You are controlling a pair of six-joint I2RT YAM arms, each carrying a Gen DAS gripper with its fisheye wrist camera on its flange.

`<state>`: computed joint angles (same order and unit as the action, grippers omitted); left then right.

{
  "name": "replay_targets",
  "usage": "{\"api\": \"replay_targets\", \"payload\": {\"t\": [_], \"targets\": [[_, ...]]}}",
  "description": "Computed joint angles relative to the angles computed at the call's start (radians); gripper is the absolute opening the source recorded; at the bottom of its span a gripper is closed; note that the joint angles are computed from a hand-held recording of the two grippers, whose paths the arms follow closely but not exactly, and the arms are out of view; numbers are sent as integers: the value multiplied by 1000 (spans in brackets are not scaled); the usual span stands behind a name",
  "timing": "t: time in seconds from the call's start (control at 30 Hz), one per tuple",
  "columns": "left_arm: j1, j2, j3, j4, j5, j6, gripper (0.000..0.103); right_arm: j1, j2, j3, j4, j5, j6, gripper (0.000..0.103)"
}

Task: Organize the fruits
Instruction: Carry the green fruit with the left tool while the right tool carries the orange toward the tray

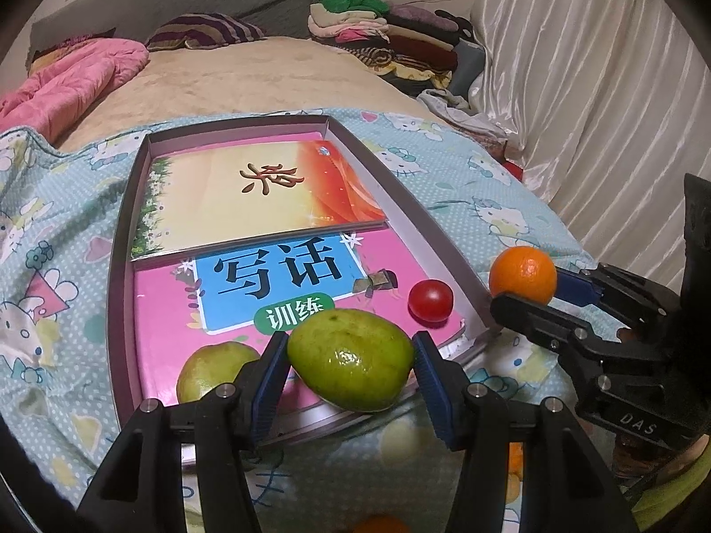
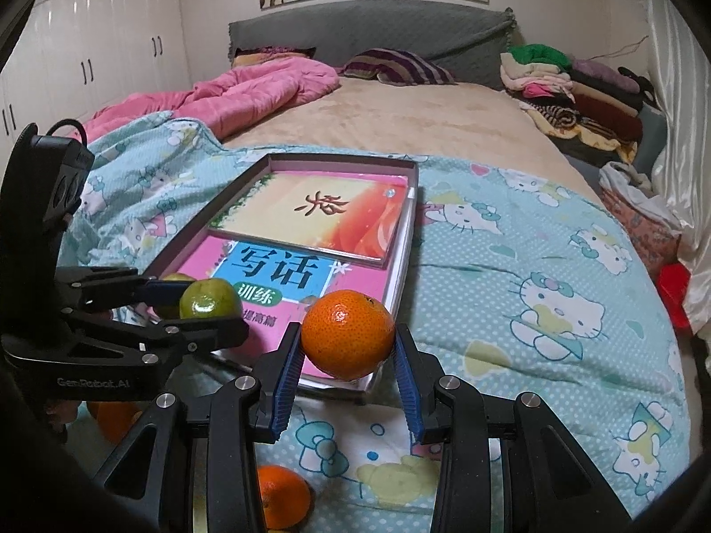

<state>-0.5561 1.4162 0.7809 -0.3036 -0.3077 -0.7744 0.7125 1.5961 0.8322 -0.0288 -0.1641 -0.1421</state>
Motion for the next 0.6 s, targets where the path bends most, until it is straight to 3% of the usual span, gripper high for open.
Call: {"api": "replay_targets", "payload": {"t": [0.6], "targets": [[17, 43, 14, 32, 44, 30, 56, 26, 56, 18, -1, 17, -51, 41]]}}
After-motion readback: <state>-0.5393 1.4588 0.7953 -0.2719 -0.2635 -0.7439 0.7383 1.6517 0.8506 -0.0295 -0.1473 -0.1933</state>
